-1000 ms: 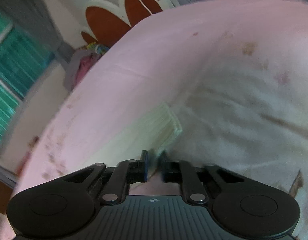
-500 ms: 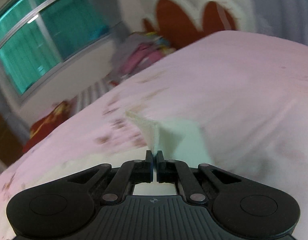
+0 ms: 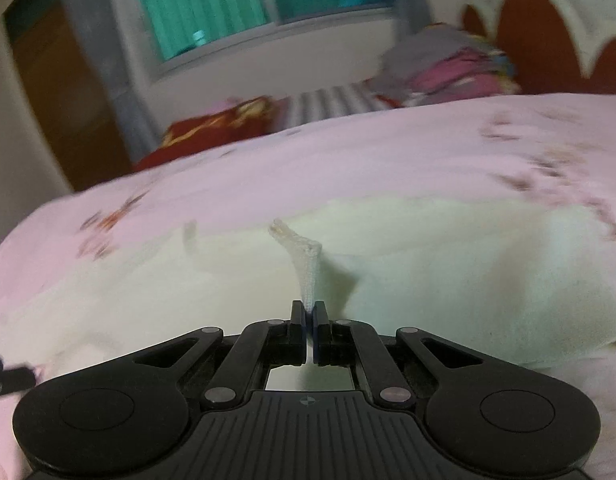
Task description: Fold small clothes
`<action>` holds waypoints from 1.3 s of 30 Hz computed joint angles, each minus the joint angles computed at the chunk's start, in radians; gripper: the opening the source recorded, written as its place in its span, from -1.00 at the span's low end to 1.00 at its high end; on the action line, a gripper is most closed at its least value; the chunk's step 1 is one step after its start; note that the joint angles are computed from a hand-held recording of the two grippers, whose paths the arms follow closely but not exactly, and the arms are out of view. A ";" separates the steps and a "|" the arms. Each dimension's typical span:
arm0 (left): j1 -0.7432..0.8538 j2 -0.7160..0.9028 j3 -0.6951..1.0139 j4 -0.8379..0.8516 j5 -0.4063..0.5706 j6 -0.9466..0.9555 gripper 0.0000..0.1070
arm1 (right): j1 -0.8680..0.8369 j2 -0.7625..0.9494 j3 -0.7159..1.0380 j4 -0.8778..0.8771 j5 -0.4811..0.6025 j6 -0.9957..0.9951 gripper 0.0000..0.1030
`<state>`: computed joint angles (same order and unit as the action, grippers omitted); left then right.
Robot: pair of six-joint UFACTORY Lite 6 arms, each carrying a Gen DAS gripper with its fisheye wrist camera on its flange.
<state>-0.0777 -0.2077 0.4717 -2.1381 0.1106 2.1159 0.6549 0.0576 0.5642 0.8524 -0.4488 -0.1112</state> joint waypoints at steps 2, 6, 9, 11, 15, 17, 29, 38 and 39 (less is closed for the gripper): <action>0.042 0.005 0.006 0.135 0.018 -0.114 0.83 | 0.048 0.118 0.093 -0.014 -0.013 0.013 -0.96; 0.090 0.027 0.023 0.251 0.047 -0.205 0.82 | 0.098 0.297 0.239 -0.082 -0.015 0.077 -0.96; 0.081 0.039 0.035 0.259 0.066 -0.221 0.82 | 0.147 0.362 0.300 0.015 -0.045 -0.007 -0.90; 0.042 0.060 0.055 0.216 0.081 -0.205 0.81 | 0.171 0.340 0.286 0.074 -0.063 -0.077 -0.21; -0.063 0.172 0.126 0.067 0.129 -0.157 0.51 | 0.215 0.200 0.116 0.123 -0.162 -0.080 0.35; -0.113 0.279 0.197 0.092 0.157 -0.230 0.27 | 0.180 0.107 0.005 0.031 -0.147 0.032 -0.16; -0.193 0.694 0.501 0.079 0.327 -0.356 -0.95 | -0.169 -0.304 -0.392 -0.178 -0.001 0.210 -0.56; -0.025 0.460 0.308 0.008 0.348 -0.194 -0.95 | -0.312 -0.377 -0.448 -0.438 0.046 0.396 -0.56; -0.007 0.449 0.300 0.019 0.346 -0.197 -0.95 | -0.314 -0.382 -0.451 -0.439 0.048 0.391 -0.56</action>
